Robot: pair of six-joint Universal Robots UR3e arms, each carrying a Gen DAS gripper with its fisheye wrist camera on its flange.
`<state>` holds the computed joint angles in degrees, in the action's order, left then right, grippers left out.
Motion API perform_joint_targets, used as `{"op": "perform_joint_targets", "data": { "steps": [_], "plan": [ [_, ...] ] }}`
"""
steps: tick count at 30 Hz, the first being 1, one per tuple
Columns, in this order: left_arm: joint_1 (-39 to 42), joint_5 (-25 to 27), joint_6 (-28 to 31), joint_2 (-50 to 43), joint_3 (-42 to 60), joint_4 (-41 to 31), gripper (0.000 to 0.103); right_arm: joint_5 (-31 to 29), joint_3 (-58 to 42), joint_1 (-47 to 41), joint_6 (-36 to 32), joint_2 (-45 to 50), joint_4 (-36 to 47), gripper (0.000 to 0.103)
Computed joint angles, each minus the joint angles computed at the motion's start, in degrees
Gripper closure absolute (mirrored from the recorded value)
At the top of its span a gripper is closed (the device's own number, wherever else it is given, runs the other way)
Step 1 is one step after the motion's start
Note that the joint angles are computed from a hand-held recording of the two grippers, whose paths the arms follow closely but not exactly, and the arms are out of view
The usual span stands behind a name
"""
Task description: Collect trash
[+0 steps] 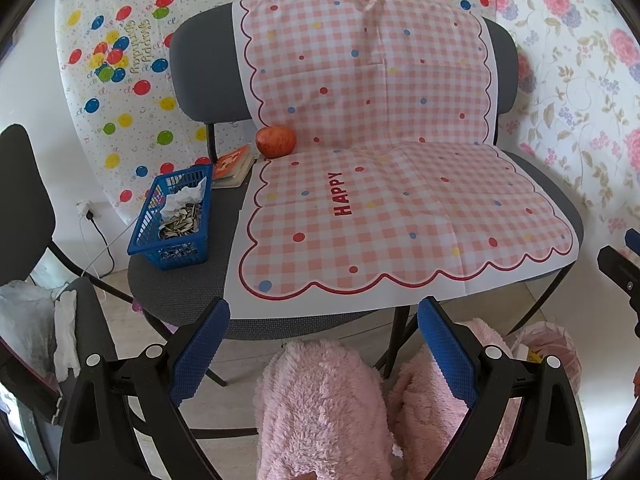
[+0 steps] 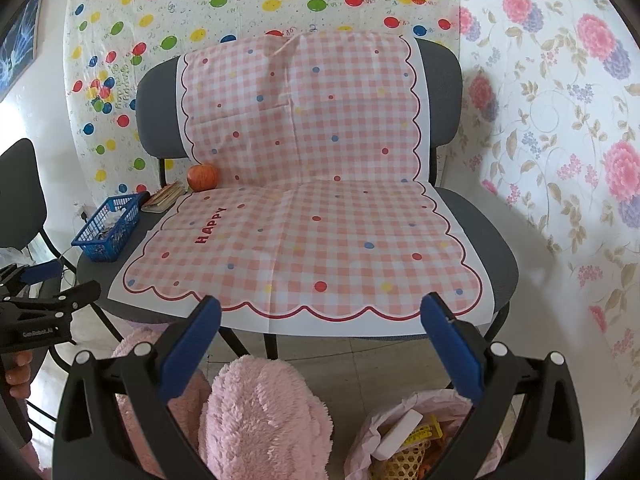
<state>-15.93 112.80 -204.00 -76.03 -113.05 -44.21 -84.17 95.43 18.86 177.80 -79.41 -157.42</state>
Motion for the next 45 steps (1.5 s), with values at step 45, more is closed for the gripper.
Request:
{"op": "perform_joint_targets", "data": {
  "steps": [45],
  "plan": [
    [0.05,0.03,1.47,-1.02,0.54,0.77,0.009,-0.24,0.69,0.52,1.14,0.31,-0.67,0.005]
  ]
}}
